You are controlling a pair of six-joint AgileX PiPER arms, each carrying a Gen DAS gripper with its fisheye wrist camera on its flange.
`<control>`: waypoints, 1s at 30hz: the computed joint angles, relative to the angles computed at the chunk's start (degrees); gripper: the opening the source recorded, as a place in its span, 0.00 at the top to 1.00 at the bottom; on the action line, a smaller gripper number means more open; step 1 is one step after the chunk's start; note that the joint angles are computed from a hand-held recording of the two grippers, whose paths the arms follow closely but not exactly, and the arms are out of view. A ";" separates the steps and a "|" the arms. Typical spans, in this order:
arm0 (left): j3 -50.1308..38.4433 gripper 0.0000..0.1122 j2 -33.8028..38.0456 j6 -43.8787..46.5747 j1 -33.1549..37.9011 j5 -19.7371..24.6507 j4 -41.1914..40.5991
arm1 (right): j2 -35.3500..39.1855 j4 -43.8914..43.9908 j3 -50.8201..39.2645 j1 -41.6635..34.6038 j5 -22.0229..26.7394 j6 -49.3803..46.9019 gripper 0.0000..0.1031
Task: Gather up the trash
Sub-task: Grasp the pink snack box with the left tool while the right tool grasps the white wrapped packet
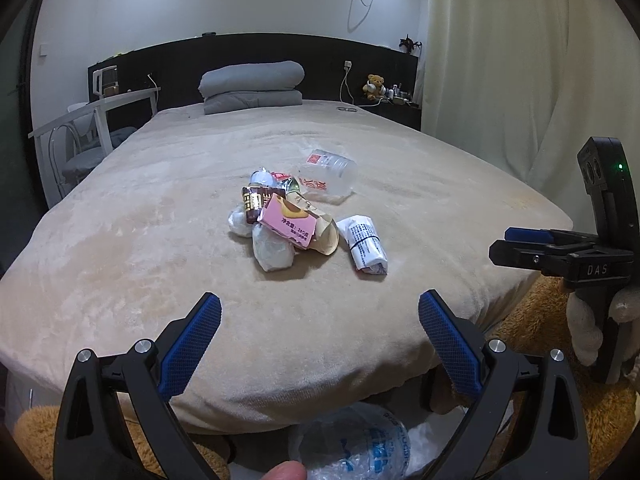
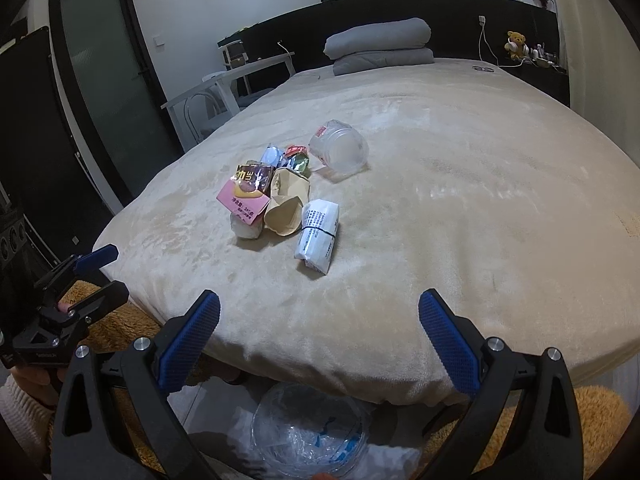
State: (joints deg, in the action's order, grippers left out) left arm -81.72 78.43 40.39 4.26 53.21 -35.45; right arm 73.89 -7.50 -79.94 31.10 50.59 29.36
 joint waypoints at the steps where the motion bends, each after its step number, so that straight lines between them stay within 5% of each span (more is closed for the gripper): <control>1: -1.27 0.14 1.00 -0.31 -0.39 0.40 0.77 | 0.87 1.30 -0.87 -1.03 -0.03 -1.55 0.04; 13: -17.40 0.14 13.95 -7.59 -6.10 1.87 14.27 | 16.39 22.48 -15.93 -13.13 5.34 -17.23 0.07; 30: -35.54 0.14 29.86 -11.79 -13.56 5.14 30.09 | 35.73 32.15 -35.87 -18.38 17.48 -17.05 0.23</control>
State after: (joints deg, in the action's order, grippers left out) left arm -117.26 108.28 28.60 -9.30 58.35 -5.36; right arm 109.63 24.65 -115.81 12.73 68.06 12.31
